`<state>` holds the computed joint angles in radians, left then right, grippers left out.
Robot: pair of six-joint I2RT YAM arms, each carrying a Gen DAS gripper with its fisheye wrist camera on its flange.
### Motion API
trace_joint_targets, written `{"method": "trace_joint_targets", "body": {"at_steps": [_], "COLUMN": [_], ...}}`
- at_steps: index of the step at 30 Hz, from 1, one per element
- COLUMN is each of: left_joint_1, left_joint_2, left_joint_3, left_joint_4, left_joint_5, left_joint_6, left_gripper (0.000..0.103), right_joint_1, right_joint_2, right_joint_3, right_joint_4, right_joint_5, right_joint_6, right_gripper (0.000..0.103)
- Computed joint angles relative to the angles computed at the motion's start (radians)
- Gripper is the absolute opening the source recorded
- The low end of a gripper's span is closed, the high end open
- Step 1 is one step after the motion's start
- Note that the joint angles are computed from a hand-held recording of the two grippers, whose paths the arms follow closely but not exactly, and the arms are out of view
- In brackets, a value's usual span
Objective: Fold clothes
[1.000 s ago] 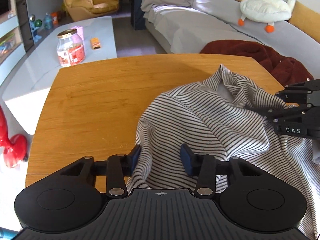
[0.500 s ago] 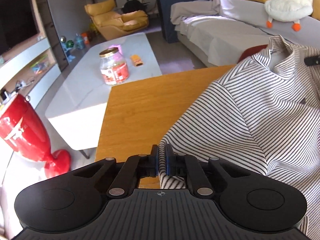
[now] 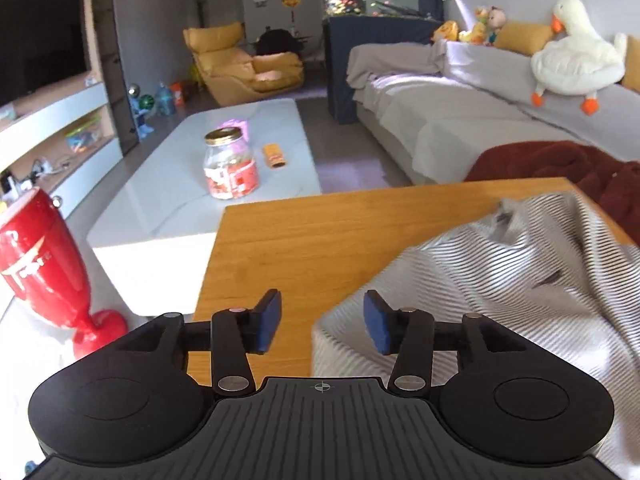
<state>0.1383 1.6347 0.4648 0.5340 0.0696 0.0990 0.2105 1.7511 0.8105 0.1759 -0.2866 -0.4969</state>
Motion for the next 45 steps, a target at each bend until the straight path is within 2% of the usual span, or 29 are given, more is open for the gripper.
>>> {"method": "trace_joint_targets", "body": {"at_steps": [4,7,10,11,13,14,19,22,26,29,31,35,39,41,43,45], "left_joint_1": [-0.097,-0.160,-0.213,-0.225,-0.234,-0.231,-0.182,-0.132,-0.072,-0.027,-0.010,-0.026,-0.100,-0.166,-0.225,-0.239], "left_joint_2": [-0.025,-0.012,0.004,0.006,0.000,-0.009,-0.075,-0.127,-0.162,-0.208,-0.252,-0.410,-0.479,-0.420,-0.299,-0.195], "left_joint_3": [-0.029,-0.032,-0.045,-0.048,-0.053,-0.060,-0.093,-0.123,-0.164,-0.187,-0.209,-0.291,-0.337,-0.361,-0.368,-0.349], "left_joint_4": [0.013,0.018,0.041,0.043,0.034,0.031,-0.007,-0.034,-0.025,-0.068,-0.107,-0.205,-0.280,-0.211,-0.088,-0.010], "left_joint_5": [0.054,0.068,0.050,0.044,0.038,0.034,0.033,0.054,0.068,0.099,0.114,0.117,0.093,0.032,-0.055,-0.111], "left_joint_6": [-0.060,-0.084,-0.089,-0.091,-0.091,-0.088,-0.095,-0.081,-0.063,-0.028,0.015,0.148,0.231,0.250,0.249,0.239], "left_gripper": [0.067,0.074,0.080,0.081,0.083,0.085,0.091,0.093,0.095,0.095,0.095,0.096,0.095,0.095,0.086,0.038], "right_joint_1": [0.011,0.047,0.105,0.118,0.123,0.113,-0.073,-0.214,-0.328,-0.368,-0.369,-0.355,-0.312,-0.283,-0.252,-0.214], "right_joint_2": [-0.173,-0.219,-0.224,-0.212,-0.203,-0.218,-0.286,-0.233,-0.041,0.099,0.151,0.171,0.137,0.115,0.092,0.073], "right_joint_3": [-0.148,-0.229,-0.354,-0.389,-0.416,-0.412,-0.258,-0.068,0.192,0.346,0.378,0.349,0.314,0.307,0.291,0.278], "right_joint_4": [-0.205,-0.318,-0.192,-0.116,-0.034,-0.013,-0.003,-0.009,0.006,-0.011,0.005,0.047,0.021,-0.016,-0.055,-0.120], "right_joint_5": [-0.107,-0.104,0.004,0.039,0.070,0.088,0.038,0.045,0.164,0.267,0.320,0.288,0.202,0.136,0.069,-0.011], "right_joint_6": [-0.144,-0.225,-0.240,-0.229,-0.199,-0.179,-0.063,0.032,0.092,0.136,0.151,0.176,0.219,0.279,0.334,0.383], "right_gripper": [0.057,0.057,0.056,0.046,0.016,0.011,0.011,0.011,0.011,0.015,0.020,0.049,0.050,0.051,0.052,0.052]}}
